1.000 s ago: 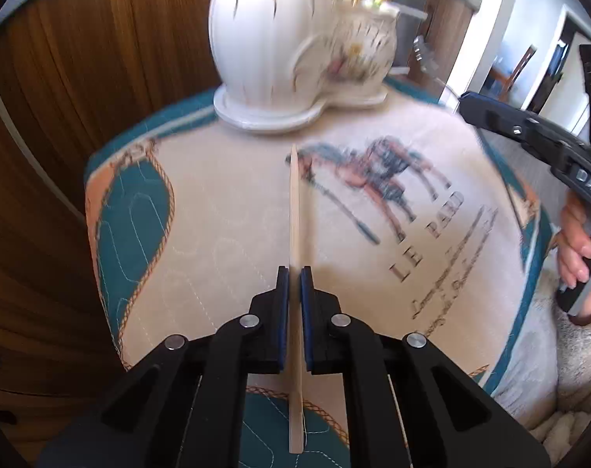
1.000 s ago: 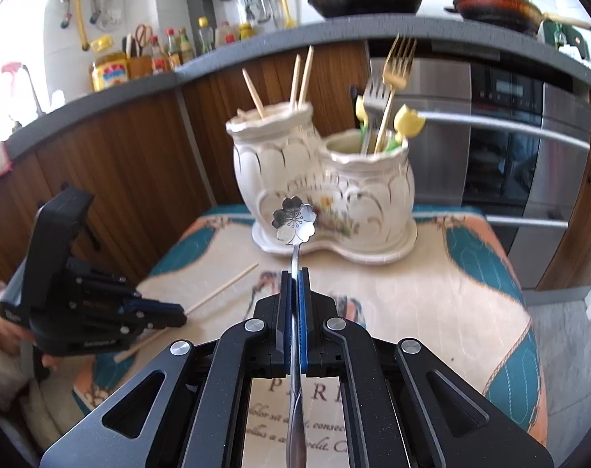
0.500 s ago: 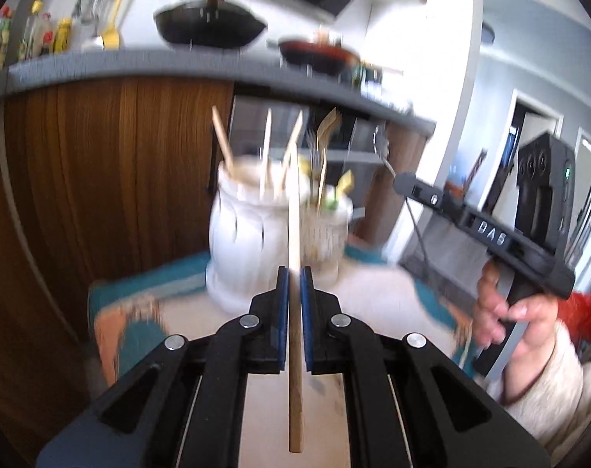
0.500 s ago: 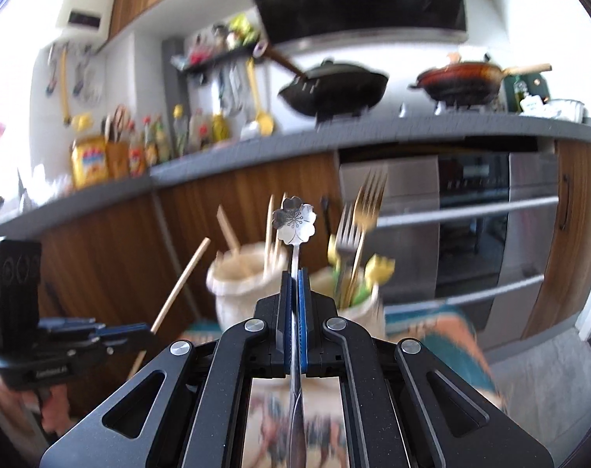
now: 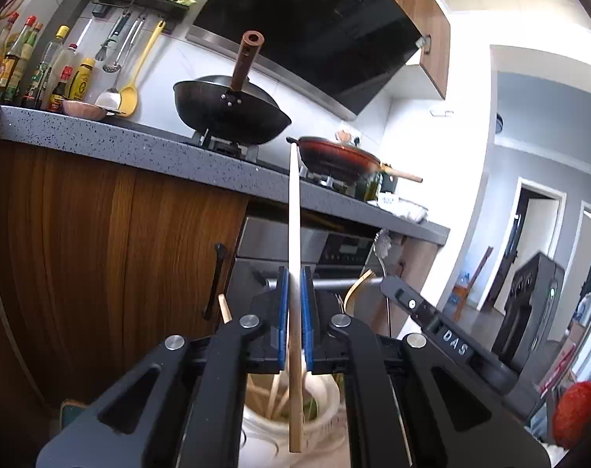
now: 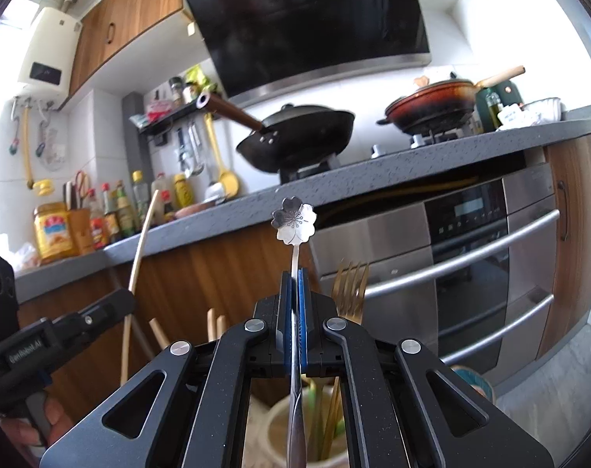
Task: Organize utensils
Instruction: 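Lift the chopstick with the left tool while the right tool lifts the spoon over the holder, then drop the chopstick into the larger pot while the right tool drops the spoon into the smaller pot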
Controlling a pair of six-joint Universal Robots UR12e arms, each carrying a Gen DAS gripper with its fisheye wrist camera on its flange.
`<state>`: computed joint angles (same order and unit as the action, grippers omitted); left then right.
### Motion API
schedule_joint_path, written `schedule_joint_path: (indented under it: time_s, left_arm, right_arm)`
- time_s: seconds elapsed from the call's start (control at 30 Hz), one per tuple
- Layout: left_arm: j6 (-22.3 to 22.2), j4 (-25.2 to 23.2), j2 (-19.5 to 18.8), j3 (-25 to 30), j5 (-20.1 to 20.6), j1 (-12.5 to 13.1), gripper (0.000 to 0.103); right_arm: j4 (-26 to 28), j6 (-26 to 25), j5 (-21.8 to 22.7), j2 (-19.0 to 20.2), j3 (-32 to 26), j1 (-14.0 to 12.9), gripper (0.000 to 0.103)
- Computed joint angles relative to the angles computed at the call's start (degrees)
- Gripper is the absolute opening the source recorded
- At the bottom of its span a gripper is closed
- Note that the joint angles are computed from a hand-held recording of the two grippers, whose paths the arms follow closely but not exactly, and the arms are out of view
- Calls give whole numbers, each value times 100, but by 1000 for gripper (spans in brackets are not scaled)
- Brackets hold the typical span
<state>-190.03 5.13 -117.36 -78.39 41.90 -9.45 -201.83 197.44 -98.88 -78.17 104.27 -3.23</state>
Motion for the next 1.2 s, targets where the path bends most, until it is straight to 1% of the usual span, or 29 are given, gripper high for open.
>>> schedule_joint_path:
  time_s: [0.03, 0.1, 0.13, 0.2, 0.33, 0.47, 0.63, 0.77, 0.87, 0.9, 0.93, 1.03, 1.13, 1.2]
  left_arm:
    - [-118, 121, -63, 71, 35, -19, 6]
    - [-142, 319, -108, 106, 231, -68, 6]
    - [-93, 369, -147, 151, 257, -91, 6]
    - [73, 393, -159, 133, 412, -140, 6]
    - [376, 400, -174, 71, 574, -200, 6]
    - [687, 343, -128, -53, 593, -198, 6]
    - [922, 141, 23, -275, 535, -130, 6]
    - [1247, -142, 188, -490, 522, -83, 6]
    - [1582, -440, 306, -614, 554, -73, 6]
    - [1713, -613, 347, -643, 562, -69, 6]
    - [1774, -780, 377, -666, 542, -57, 6]
    - [1902, -1082, 408, -714, 406, -18, 6]
    - [2106, -1213, 424, -736, 433, -29, 6]
    - [2147, -1196, 430, -756, 429, -28, 6]
  right_arm:
    - [-101, -31, -83, 64, -33, 12, 4]
    - [-191, -118, -238, 159, -100, 44, 4]
    - [-230, -147, -259, 194, -119, 50, 4]
    - [-270, -204, -345, 258, -162, 77, 4]
    - [-332, -390, -463, 341, -204, 116, 4]
    - [-279, -496, -442, 380, -199, 105, 4]
    - [-120, -464, -186, 255, -41, 57, 4]
    - [7, -441, -90, 110, 142, 65, 4]
    - [68, -514, -106, 1, 300, 120, 4]
    - [77, -525, -75, -24, 335, 125, 2]
    - [130, -549, -60, -72, 390, 144, 2]
    - [284, -584, -12, -146, 479, 172, 2]
    - [526, -587, 2, -168, 501, 187, 2]
    - [630, -523, 41, -171, 506, 175, 2]
